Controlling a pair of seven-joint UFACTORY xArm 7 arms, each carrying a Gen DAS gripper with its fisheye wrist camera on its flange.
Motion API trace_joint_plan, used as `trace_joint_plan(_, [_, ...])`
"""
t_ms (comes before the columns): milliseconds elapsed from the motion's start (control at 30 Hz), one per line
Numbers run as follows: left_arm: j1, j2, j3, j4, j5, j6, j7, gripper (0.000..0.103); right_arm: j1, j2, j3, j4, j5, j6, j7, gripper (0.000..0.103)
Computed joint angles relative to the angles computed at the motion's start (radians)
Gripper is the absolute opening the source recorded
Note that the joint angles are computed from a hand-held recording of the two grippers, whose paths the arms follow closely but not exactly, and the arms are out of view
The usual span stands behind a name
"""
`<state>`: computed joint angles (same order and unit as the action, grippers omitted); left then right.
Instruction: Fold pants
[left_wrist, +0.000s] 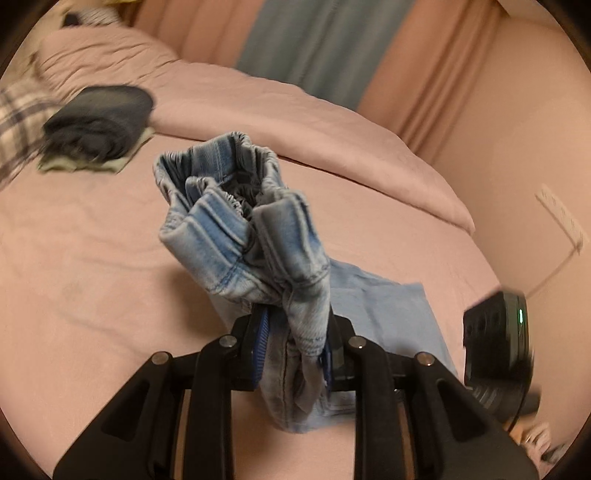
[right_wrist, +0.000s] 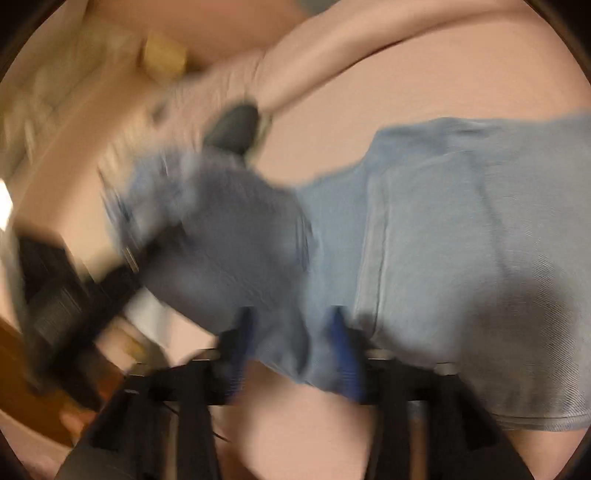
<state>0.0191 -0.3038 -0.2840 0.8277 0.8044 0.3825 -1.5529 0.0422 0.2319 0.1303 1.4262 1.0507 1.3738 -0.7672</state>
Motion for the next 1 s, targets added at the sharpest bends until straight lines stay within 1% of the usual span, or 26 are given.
trace_joint_plan(67, [-0.007, 0.049, -0.004, 0.046, 0.013, 0.003, 0.03, 0.023, -0.051, 0.074, -0.009, 0.045, 0.126, 0.066, 0.099, 0.064])
trace_joint_plan(100, [-0.021, 0.078, 0.0, 0.07, 0.018, 0.002, 0.062, 0.023, -0.07, 0.096, -0.007, 0.055, 0.163, 0.079, 0.125, 0.065])
trace_joint_plan(167, [-0.065, 0.135, 0.014, 0.126, 0.002, 0.026, 0.151, 0.023, -0.106, 0.126, -0.002, 0.065, 0.222, 0.092, 0.166, 0.077])
trace_joint_plan(267, [-0.125, 0.219, 0.048, 0.198, -0.038, 0.037, 0.271, 0.025, -0.162, 0.161, 0.012, 0.056, 0.313, 0.153, 0.208, 0.081])
trace_joint_plan(300, [-0.143, 0.245, 0.062, 0.216, -0.062, 0.033, 0.313, 0.03, -0.184, 0.179, 0.014, 0.066, 0.339, 0.182, 0.227, 0.083])
trace_joint_plan(333, [-0.161, 0.274, 0.077, 0.233, -0.117, 0.027, 0.381, 0.037, -0.198, 0.187, 0.019, 0.062, 0.367, 0.192, 0.241, 0.087])
trace_joint_plan(367, [-0.178, 0.303, 0.089, 0.251, -0.178, 0.019, 0.449, 0.038, -0.209, 0.19, 0.023, 0.054, 0.394, 0.197, 0.259, 0.09])
trace_joint_plan(433, [-0.203, 0.342, 0.108, 0.271, -0.269, 0.014, 0.545, 0.051, -0.209, 0.196, 0.026, 0.067, 0.387, 0.197, 0.29, 0.091])
trace_joint_plan(500, [-0.226, 0.364, 0.122, 0.281, -0.351, 0.016, 0.615, 0.056, -0.197, 0.213, 0.024, 0.108, 0.334, 0.189, 0.328, 0.091])
trace_joint_plan(533, [-0.237, 0.367, 0.132, 0.279, -0.364, 0.015, 0.624, 0.058, -0.184, 0.207, 0.019, 0.118, 0.297, 0.16, 0.339, 0.091])
trace_joint_plan(567, [-0.249, 0.364, 0.145, 0.277, -0.357, 0.019, 0.619, 0.06, -0.185, 0.208, 0.02, 0.126, 0.28, 0.155, 0.341, 0.091])
trace_joint_plan(633, [-0.264, 0.348, 0.165, 0.26, -0.341, 0.02, 0.605, 0.068, -0.184, 0.206, 0.026, 0.137, 0.26, 0.148, 0.338, 0.091])
trace_joint_plan(700, [-0.267, 0.325, 0.175, 0.236, -0.323, 0.023, 0.584, 0.07, -0.169, 0.197, 0.027, 0.153, 0.218, 0.119, 0.331, 0.091])
trace_joint_plan(800, [-0.256, 0.288, 0.177, 0.193, -0.298, 0.027, 0.547, 0.07, -0.156, 0.193, 0.03, 0.167, 0.177, 0.094, 0.323, 0.091])
trace_joint_plan(900, [-0.237, 0.263, 0.175, 0.158, -0.304, 0.025, 0.524, 0.07, -0.154, 0.209, 0.029, 0.204, 0.132, 0.09, 0.306, 0.09])
trace_joint_plan(1000, [-0.216, 0.241, 0.171, 0.123, -0.315, 0.007, 0.494, 0.07, -0.146, 0.214, 0.031, 0.227, 0.081, 0.072, 0.283, 0.082])
